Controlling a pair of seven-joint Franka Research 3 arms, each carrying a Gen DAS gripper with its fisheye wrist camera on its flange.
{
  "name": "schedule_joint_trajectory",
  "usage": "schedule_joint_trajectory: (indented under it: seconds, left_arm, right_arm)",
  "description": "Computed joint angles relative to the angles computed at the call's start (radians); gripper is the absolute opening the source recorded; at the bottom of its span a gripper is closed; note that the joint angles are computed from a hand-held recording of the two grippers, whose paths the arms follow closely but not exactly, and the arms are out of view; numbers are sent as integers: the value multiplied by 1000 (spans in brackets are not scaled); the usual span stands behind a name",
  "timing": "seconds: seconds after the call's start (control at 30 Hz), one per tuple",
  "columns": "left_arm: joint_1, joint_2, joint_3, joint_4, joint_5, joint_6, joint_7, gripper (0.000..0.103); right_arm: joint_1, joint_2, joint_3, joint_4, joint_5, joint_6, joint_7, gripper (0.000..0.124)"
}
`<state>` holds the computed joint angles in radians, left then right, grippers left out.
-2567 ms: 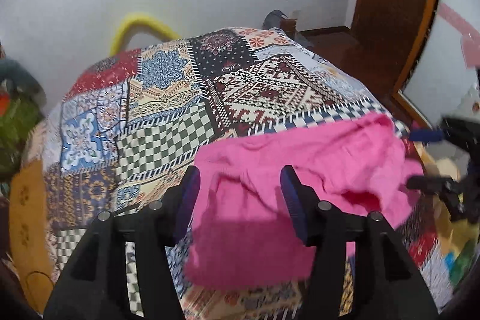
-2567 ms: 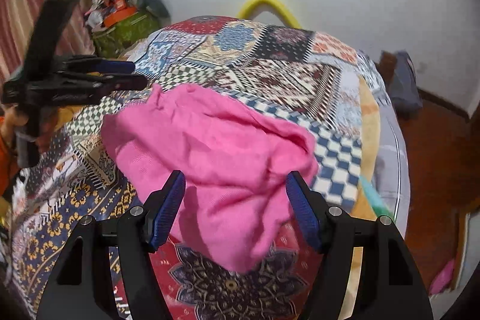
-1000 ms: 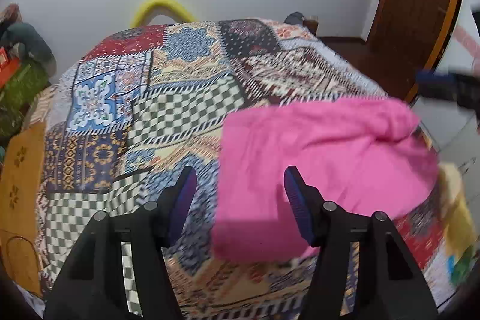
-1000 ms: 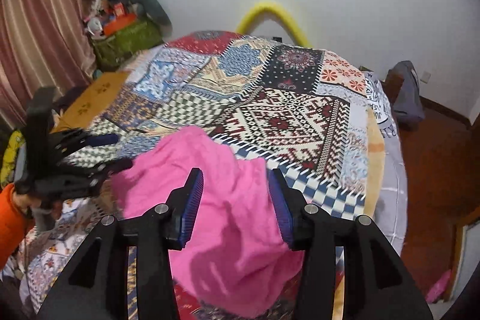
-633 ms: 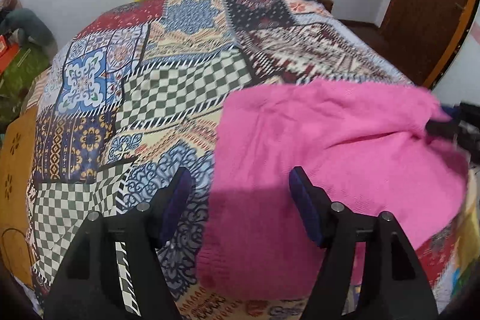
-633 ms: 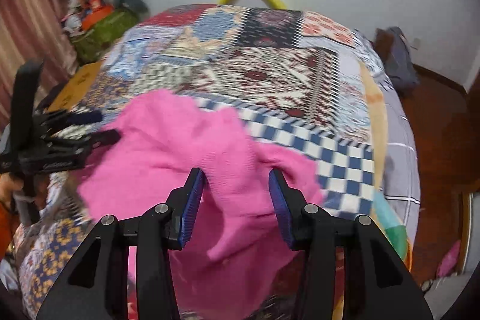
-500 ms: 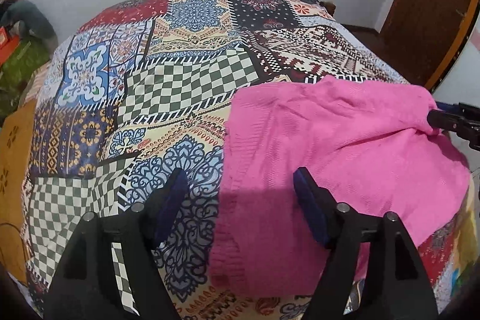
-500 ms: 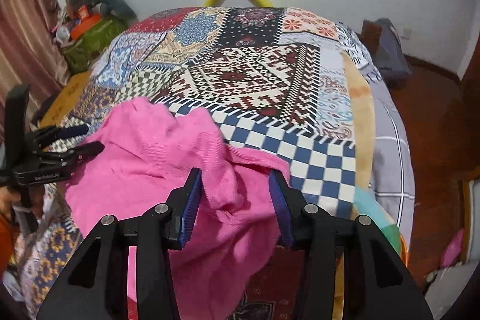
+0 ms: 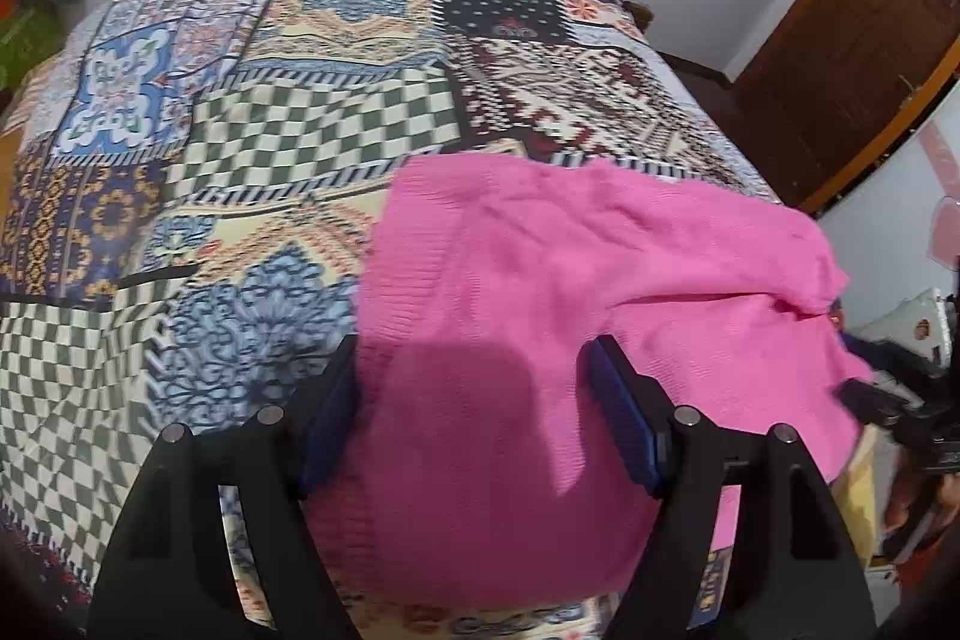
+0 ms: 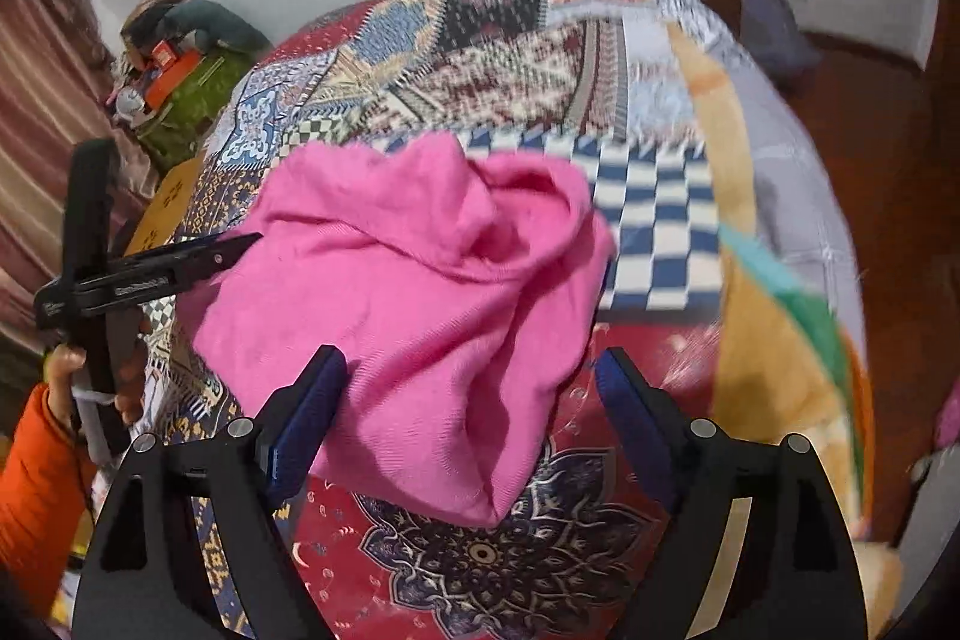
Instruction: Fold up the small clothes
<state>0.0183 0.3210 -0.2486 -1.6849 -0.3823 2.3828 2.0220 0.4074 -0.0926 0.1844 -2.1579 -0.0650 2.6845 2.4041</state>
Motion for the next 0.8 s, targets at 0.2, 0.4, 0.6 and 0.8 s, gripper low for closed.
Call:
schedule_joint_trajectory:
  seconds: [0.2,0.4,0.6,0.8]
  left_arm:
    - [-5,-16,-17,-20,-20,-7,62,52]
    - [13,-30,-23,-27,-125,-45,114,21]
    - [20,-157,-3,-134,-239,4,224,18]
    - [-26,-360,65,-288,-367,99,389,18]
  right_arm:
    - [11,50,-13,-9,105,132,-35,76]
    - [33,86,-19,27,165,159,-99,24]
    - [26,28,-4,11,-34,182,17,17]
    - [-2,-31,65,48,-251,141,120,17]
